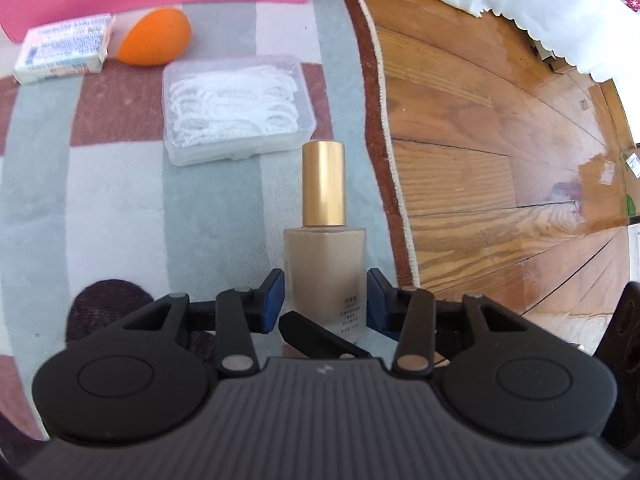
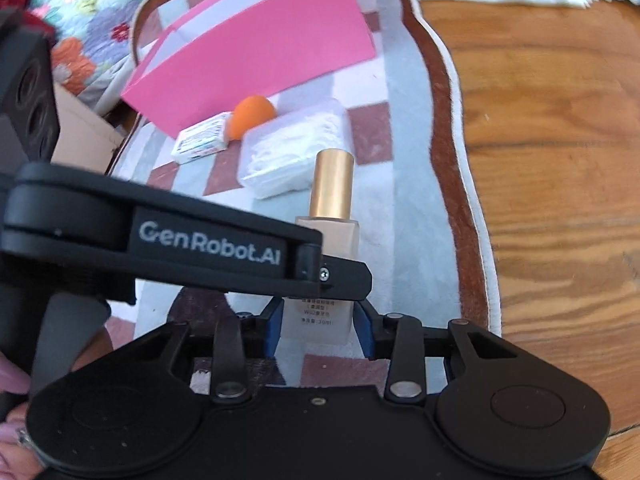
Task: Organize objects
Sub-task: 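Carry the foundation bottle with the left tool into the pink box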
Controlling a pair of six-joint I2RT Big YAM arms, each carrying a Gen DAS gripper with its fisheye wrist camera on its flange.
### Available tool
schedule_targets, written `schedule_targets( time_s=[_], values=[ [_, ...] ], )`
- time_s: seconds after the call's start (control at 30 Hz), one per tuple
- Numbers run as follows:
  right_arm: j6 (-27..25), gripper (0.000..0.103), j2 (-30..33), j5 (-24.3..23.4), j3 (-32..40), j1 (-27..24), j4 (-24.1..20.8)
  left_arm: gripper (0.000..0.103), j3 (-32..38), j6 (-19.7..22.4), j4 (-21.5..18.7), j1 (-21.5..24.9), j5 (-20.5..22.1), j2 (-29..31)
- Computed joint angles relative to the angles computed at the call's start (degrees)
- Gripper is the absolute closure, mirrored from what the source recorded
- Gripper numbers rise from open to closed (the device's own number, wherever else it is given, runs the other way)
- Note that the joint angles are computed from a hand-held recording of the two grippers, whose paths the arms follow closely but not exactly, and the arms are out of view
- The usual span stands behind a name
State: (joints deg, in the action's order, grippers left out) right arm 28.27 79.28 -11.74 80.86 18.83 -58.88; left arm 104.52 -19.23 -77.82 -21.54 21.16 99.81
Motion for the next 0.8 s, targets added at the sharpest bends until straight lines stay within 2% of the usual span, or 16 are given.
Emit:
schedule_targets(
  time_s=[0.13,0.23,0.4,0.57,0.7,0.8],
  values=[
    [-1.67,0.06,0.24,-0.35,2.79,-0.25,-1.88,0.06,3.84,1.19,-3.45,1.14,1.22,0.65],
    [-3.7,0.06,0.77,-0.33,5.46,-0.36,-2.74,0.06,6.15,0.61,-4.19,2.25,2.46,0.56],
    [-7.41,0.06,2.59,-0.01,11.16,-0.5,-3.9,0.06,10.63,0.21,-4.61,3.22,1.92,0.5],
    [-12.22,0.06,4.92,0.16,17.15,-0.48,-5.53,0.06,14.71,-0.99,-4.95,5.52,4.28,1.11],
    [-14.73,0.06,8.34,-1.44,24.09,-0.87,-7.78,0.06,18.32,-0.48,-4.91,6.43,2.72,1.27],
    [-14.45,0.06,11.17,-3.75,29.51,-1.49,-9.15,0.06,21.99,-0.32,-5.05,7.31,1.46,2.1]
  ],
)
